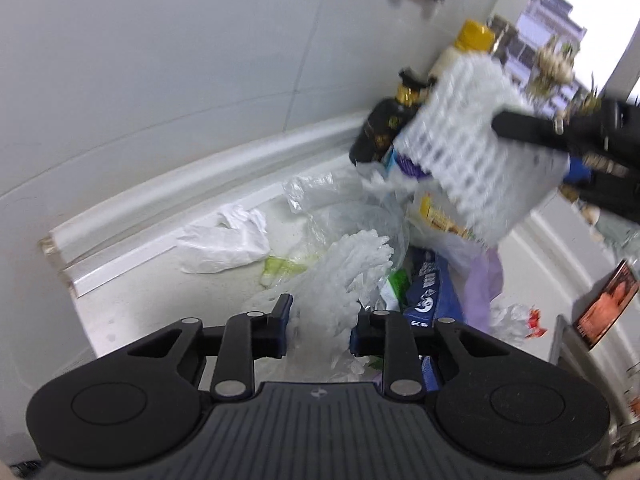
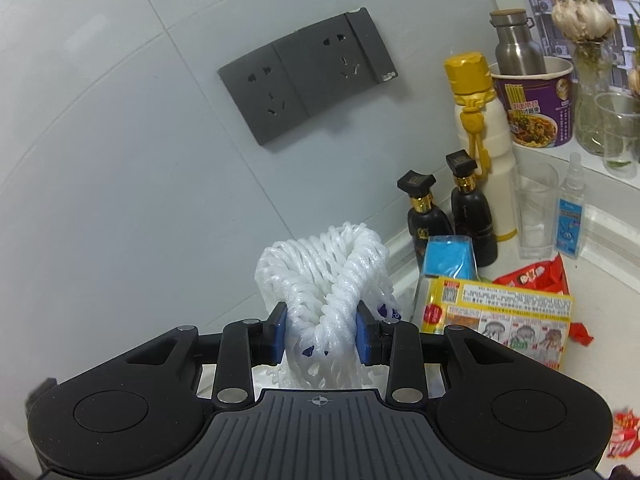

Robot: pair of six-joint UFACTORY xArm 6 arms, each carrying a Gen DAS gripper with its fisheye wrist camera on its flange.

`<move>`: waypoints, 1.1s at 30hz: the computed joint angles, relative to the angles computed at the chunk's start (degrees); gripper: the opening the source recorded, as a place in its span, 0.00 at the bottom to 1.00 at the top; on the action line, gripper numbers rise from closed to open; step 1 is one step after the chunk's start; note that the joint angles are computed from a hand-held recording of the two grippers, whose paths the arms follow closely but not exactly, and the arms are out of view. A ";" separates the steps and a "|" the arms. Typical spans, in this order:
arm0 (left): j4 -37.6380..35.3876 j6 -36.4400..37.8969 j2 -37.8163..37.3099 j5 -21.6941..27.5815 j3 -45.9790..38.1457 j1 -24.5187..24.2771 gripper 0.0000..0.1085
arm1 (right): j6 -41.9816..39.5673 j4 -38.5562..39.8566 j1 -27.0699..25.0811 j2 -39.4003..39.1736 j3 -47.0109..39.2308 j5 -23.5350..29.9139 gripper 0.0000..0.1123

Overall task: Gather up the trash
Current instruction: 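Lift the foam net with the right tool while the left tool grasps another net, then carry both foam nets over the white bin and open both tools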

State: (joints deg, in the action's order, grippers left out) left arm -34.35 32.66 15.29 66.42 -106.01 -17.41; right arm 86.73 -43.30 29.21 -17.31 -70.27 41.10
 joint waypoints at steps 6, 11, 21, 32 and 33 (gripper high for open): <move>-4.23 0.33 -3.52 0.96 2.03 3.56 0.22 | 5.71 -3.79 4.29 -0.65 -0.39 2.69 0.29; -7.51 1.22 -7.08 0.90 5.96 7.18 0.22 | 8.58 -5.64 7.96 0.17 -1.50 3.67 0.29; -7.56 -1.64 -12.28 1.54 14.66 16.20 0.22 | 5.68 -1.49 14.00 8.24 -7.43 2.15 0.29; -3.65 -7.70 -13.47 -0.88 22.30 22.99 0.23 | -9.32 12.72 18.07 22.79 -17.76 -1.70 0.29; -3.45 -8.59 -13.38 -1.18 22.86 23.49 0.23 | -11.44 14.42 18.42 24.21 -19.06 -1.32 0.29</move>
State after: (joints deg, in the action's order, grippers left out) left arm -37.80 24.07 1.90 65.24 -83.14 6.08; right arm 75.29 -28.88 47.63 6.90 -89.33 39.78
